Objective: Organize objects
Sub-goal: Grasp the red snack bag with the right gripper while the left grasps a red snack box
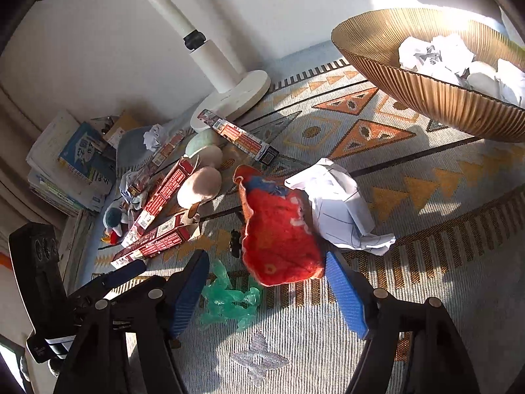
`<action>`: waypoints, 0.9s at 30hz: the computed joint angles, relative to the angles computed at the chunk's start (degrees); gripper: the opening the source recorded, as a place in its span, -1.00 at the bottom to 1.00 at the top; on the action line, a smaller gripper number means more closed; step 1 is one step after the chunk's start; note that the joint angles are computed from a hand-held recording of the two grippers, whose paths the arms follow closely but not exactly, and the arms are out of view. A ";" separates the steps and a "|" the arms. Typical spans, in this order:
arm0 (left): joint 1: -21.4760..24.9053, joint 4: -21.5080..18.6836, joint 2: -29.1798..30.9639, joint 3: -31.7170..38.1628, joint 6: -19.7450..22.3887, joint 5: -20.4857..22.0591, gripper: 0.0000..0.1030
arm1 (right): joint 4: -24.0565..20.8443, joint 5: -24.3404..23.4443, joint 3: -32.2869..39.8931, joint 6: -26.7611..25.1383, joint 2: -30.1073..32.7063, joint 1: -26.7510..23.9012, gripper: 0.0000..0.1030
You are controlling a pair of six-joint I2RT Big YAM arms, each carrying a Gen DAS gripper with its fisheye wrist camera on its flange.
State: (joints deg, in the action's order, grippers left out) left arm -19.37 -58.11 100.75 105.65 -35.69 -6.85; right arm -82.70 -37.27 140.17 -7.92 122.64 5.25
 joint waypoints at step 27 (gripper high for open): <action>0.03 -12.46 -0.33 3.37 14.29 -3.29 0.03 | 9.48 -5.49 -7.06 3.33 -4.14 -1.53 -0.25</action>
